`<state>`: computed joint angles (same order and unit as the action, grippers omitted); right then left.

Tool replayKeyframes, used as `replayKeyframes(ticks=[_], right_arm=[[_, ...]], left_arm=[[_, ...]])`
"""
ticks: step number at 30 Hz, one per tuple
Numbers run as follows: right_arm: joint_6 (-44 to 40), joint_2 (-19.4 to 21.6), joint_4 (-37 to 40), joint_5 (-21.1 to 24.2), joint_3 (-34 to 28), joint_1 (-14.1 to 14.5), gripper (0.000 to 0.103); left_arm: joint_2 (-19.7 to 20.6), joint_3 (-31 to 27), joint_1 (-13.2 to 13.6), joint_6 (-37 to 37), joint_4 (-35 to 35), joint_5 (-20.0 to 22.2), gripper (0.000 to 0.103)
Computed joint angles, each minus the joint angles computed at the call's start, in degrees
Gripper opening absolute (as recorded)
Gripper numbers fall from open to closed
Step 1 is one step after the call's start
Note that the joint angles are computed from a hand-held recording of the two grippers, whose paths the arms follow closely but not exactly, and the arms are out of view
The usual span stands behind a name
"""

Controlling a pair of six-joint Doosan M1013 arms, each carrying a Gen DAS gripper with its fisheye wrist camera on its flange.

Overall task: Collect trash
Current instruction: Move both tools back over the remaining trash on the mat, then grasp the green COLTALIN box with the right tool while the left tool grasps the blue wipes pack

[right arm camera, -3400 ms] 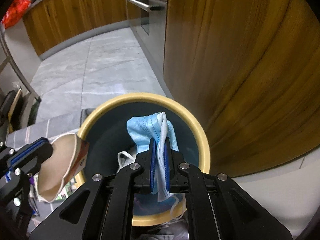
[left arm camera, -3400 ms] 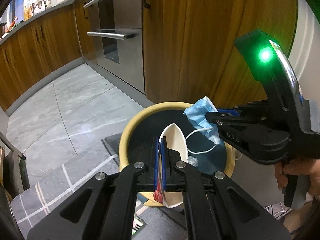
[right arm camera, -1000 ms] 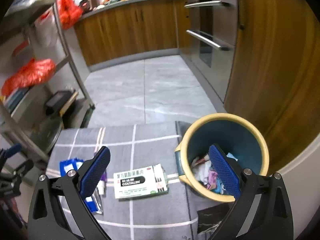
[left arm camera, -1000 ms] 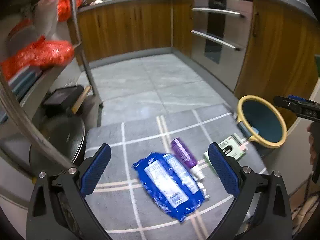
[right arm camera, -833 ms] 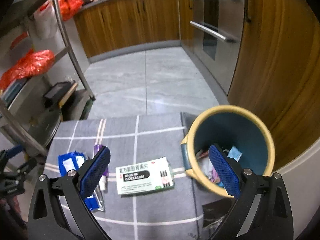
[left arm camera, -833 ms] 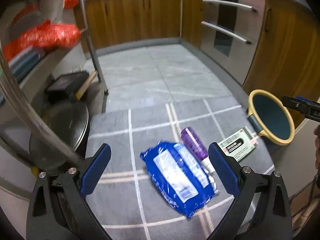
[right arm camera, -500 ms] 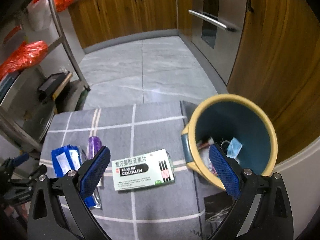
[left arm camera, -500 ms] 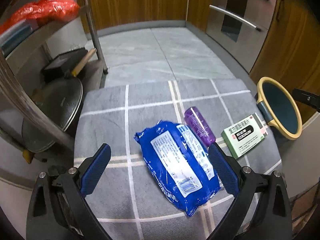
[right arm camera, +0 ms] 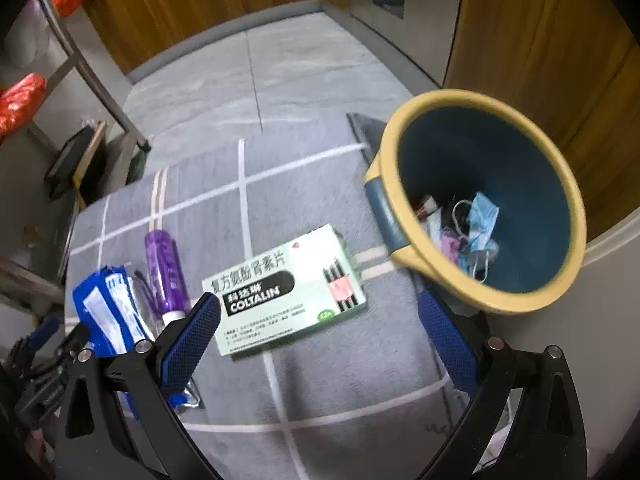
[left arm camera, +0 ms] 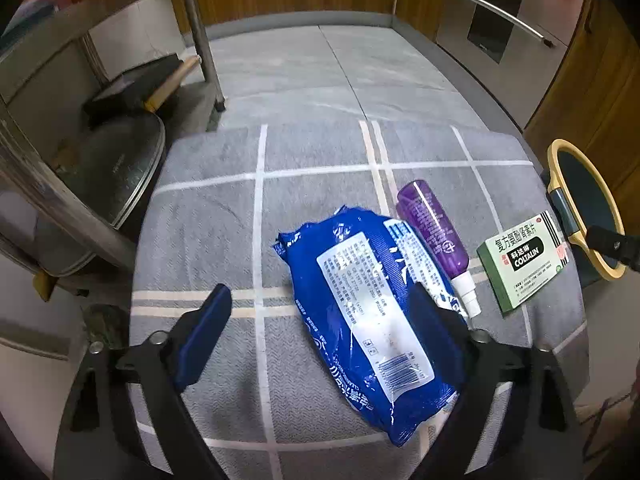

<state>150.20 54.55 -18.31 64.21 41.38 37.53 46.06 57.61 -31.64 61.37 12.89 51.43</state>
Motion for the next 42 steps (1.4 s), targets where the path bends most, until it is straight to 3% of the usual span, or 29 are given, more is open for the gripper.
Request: replayKeyframes(ticks=[3, 7, 10, 14, 27, 33, 38, 42], right_arm=[[-0.7, 0.5, 0.8, 0.7, -0.8, -0.2, 0.098], [0.4, 0.5, 1.9, 0.3, -0.5, -0.7, 0.098], [0.2, 0.4, 3.3, 0.0, -0.2, -1.0, 0.098], [-0.5, 0.5, 3.7, 0.3, -0.3, -1.2, 0.098], [-2.0, 3.1, 10.0, 3.2, -3.8, -1.3, 0.098], [-3.1, 7.3, 13.8, 8.8, -10.8, -1.5, 0.098], [0.7, 9.5, 18.4, 10.5, -13.7, -2.3, 0.098], [6.6, 10.7, 17.8, 10.0, -15.4, -2.7, 0.099]], left_arm=[[0.8, -0.8, 0.6, 3.1, -4.8, 1.5, 0.055], [1.3, -1.2, 0.9, 5.4, -6.9, 2.4, 0.048], [2.0, -1.9, 1.1, 7.1, -9.1, 3.7, 0.029], [1.7, -1.5, 1.0, 8.3, -8.7, 2.7, 0.012], [0.3, -0.6, 0.3, 11.0, -5.3, -0.8, 0.005], [-0.2, -0.2, 0.3, 12.7, -4.4, -1.9, 0.005], [-0.4, -0.1, 0.4, 15.1, -5.8, -2.9, 0.005], [-0.2, -0.3, 0.9, 16.3, -7.8, -2.7, 0.005]])
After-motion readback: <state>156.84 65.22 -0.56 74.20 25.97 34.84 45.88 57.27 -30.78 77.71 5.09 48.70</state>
